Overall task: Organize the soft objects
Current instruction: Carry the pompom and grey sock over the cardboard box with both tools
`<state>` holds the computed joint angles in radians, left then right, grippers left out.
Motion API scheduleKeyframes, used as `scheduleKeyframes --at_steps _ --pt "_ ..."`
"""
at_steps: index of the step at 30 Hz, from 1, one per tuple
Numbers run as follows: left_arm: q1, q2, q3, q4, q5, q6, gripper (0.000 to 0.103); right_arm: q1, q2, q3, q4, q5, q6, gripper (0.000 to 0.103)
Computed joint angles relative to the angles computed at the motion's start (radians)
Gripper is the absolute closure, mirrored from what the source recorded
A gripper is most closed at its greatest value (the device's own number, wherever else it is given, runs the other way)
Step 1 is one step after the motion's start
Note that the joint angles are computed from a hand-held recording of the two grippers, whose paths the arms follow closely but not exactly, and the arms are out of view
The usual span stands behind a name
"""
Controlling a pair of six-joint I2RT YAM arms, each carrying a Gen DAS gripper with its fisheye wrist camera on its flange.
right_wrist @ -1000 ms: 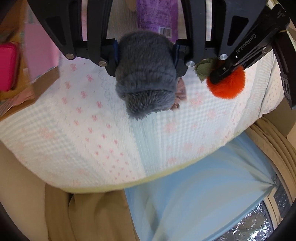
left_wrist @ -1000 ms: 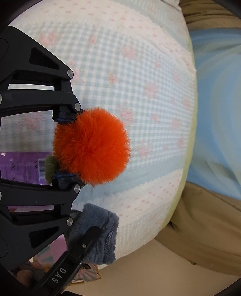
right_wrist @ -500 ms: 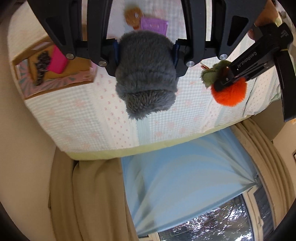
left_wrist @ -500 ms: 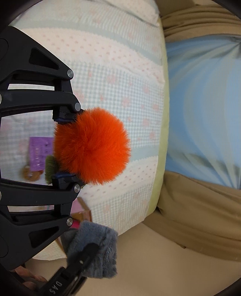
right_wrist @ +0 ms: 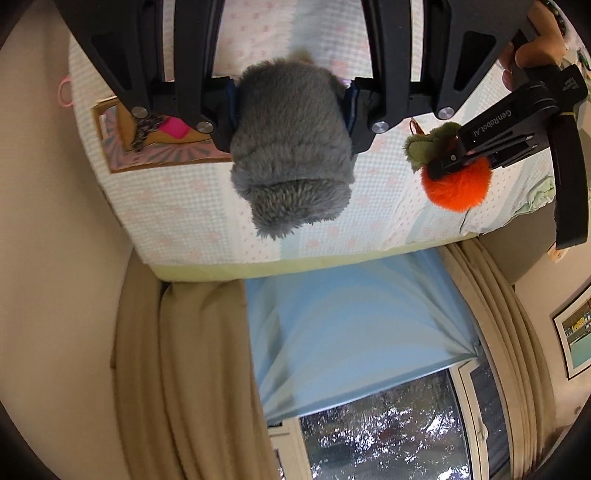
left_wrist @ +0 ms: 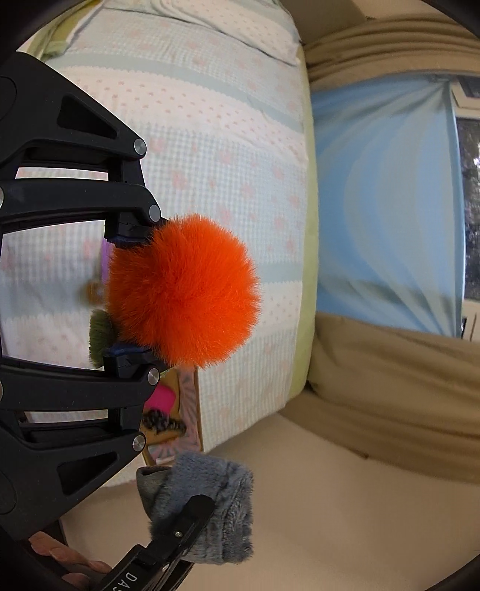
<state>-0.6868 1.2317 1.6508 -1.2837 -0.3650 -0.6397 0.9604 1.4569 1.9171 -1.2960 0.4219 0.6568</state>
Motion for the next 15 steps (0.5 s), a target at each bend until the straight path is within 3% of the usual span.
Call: scheduleKeyframes --at_steps 5,15 --pt "-0.17 0.164 0.095 0.056 -0.062 -0.096 0.069 -0.12 -0.119 -0.063 -0.023 -0.03 -0.092 0.064" --pt "-0.263 0.547 0.363 0.15 -0.005 -0.101 0.069 -0.581 -0.242 -0.197 -0.001 -0.266 -0.364 0.064"
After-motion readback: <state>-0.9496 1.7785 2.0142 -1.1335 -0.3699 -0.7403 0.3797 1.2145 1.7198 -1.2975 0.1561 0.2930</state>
